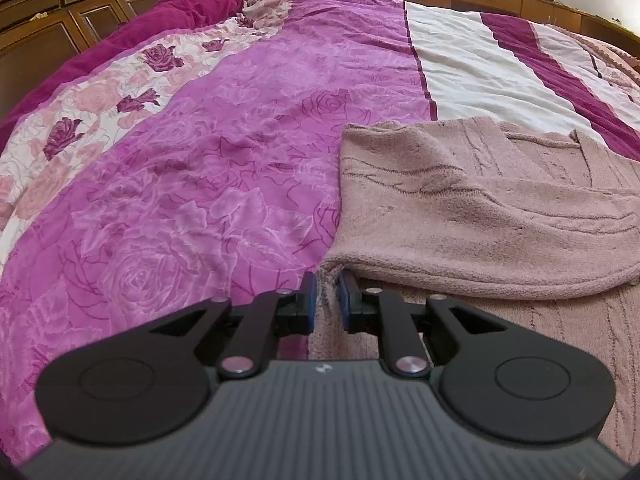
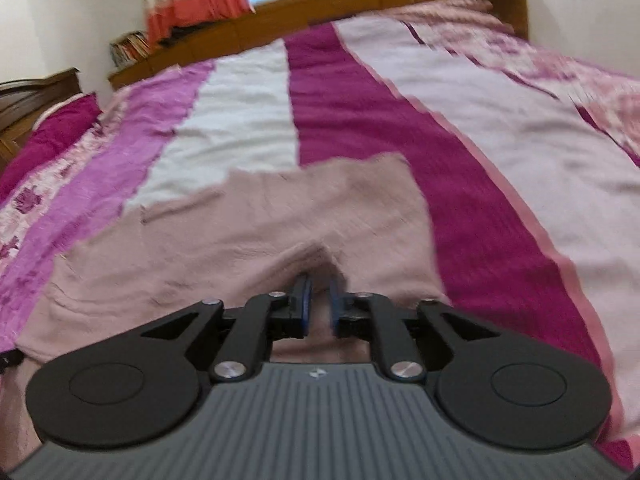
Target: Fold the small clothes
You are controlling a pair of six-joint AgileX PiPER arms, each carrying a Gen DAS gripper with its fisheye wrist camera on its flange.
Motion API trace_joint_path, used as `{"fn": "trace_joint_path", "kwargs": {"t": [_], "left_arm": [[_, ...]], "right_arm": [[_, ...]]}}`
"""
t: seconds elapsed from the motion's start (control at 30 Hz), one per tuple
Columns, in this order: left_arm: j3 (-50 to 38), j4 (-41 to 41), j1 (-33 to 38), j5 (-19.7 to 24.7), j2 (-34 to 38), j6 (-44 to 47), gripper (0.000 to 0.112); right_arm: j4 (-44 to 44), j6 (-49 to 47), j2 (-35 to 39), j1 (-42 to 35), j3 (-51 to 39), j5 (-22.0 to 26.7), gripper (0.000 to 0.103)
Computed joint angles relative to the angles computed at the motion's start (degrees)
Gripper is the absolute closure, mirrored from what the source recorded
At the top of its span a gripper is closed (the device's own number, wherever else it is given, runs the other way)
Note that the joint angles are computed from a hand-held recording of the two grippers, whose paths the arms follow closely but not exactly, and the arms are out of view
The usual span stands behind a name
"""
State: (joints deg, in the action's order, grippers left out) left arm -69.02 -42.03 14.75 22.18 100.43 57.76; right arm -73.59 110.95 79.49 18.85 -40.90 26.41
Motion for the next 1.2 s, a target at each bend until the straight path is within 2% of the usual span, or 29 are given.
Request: {"fn": "trace_joint_path", "kwargs": {"t": [0.1, 0.17, 0.27, 0.57, 0.73, 0.93, 1.03, 1.2], "left_arm": [[-0.30, 2.34, -0.08, 0.74, -0.35, -1.97, 0.097], [-0.57, 3.45, 0.17, 1.81, -0.78, -2.70, 0.097], [-1.19, 4.83, 0.80, 3.89, -1.58, -3.74, 0.097], [-3.82, 4.79, 2.95, 9.93, -3.65, -4.36, 0.097], [-5.63, 6.49, 1.58, 9.07, -2.78, -7.70, 0.097], [-11.69, 9.07, -1.25, 8.40, 2.40, -14.32, 0.096], [-16.55, 10.16, -2.21, 9.39, 6.15, -18.79, 0.080], [-24.50, 8.56, -3.07, 13.37, 12.37, -21.42, 0.079]], "right_arm": [[-2.15, 2.12, -2.19, -0.72, 3.08, -1.39, 0.069], [-1.92, 1.01, -3.74, -1.12, 3.96, -1.94, 0.057], [-0.15, -1.73, -5.87, -0.73, 3.94, -1.69, 0.050], [1.70, -5.07, -6.97, -5.02, 1.35, -6.92, 0.048], [6.46, -11.91, -2.53, -8.96, -2.10, -11.39, 0.048], [17.73, -24.90, 3.81, -12.51, -6.34, -16.68, 0.048], [21.54, -29.28, 6.21, -12.85, -7.91, -17.43, 0.048], [21.20, -29.29, 8.27, -13.37, -8.52, -18.87, 0.048]]}}
